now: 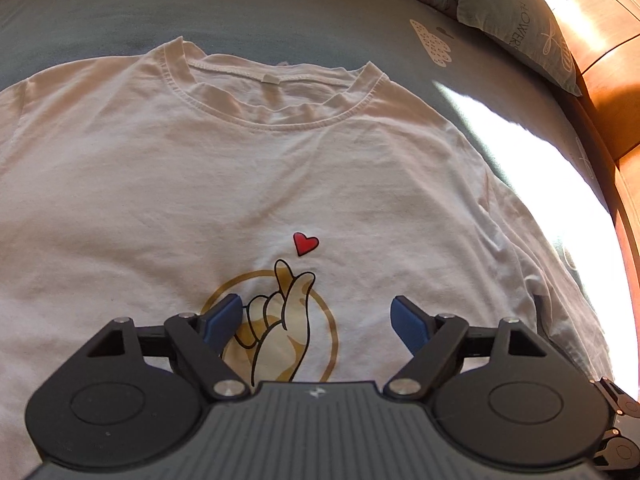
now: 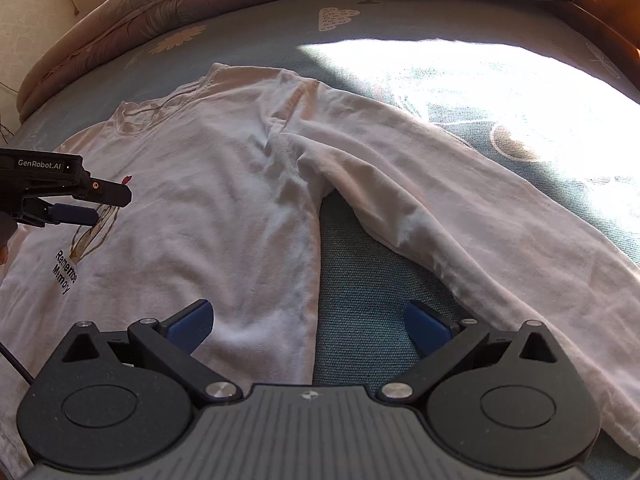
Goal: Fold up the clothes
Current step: 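Raise both grippers and move them over the shirt toward the other sleeve, then reach the right gripper to the other sleeve and close on it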
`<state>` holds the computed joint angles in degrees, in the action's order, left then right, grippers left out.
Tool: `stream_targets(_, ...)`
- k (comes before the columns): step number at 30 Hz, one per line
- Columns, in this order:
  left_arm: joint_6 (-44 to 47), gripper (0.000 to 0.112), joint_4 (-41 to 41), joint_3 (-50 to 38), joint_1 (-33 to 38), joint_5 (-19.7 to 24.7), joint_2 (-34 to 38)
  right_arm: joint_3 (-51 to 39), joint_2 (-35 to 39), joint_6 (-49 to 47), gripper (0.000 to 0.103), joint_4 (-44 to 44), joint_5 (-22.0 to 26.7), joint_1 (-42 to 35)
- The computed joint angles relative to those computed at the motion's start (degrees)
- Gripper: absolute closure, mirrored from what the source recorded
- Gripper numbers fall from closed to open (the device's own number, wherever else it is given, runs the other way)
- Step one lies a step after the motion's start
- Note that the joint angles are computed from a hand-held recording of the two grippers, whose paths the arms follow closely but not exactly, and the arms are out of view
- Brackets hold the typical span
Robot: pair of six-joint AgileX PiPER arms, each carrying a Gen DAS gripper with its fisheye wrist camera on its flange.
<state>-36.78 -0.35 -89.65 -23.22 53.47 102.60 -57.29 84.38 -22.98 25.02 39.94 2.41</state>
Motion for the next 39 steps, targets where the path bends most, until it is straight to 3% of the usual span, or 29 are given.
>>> stream_targets(6, 3.2, 0.025, -0.1, -2.5, -0.4, 2.4, 1.6, 1.9, -3.1, 4.9, 0.0, -8.9, 0.3, 3.4)
stream_targets(11, 6.9, 0.027, -2.3, -6.2, 0.0, 5.3, 2.2, 0.5, -6.9, 4.6, 0.0, -2.7, 6.2, -1.2)
stream_targets(15, 15.0, 0.027, -4.7, -11.0, -1.3, 6.2, 3.6, -2.8, -8.4, 2.2, 0.0, 0.0, 8.5, -6.5)
stream_targets(18, 22.5, 0.026, -7.9, -14.5, -2.1, 7.3, 6.2, -7.4, -4.8, -2.6, 0.0, 3.7, 9.8, -11.2)
stream_targets(22, 25.4, 0.026, -8.8, -14.9, -2.8, 7.7, 8.7, -13.6, 3.6, -8.2, 0.0, 8.3, 10.5, -15.5)
stream_targets(26, 27.5, 0.024, -10.9, -10.1, -2.1, 3.6, 7.0, -17.0, 11.1, -5.4, 0.0, 6.5, 13.2, -16.7)
stream_targets(32, 29.1, 0.024, -14.6, -9.4, 0.1, 3.1, 6.0, -13.1, 9.7, -5.5, 0.0, 7.5, 13.1, -18.3)
stream_targets(39, 25.7, 0.024, -9.8, -8.7, 2.4, 1.4, 4.2, -25.6, 15.8, -6.9, 0.0, 12.1, 16.1, -14.2)
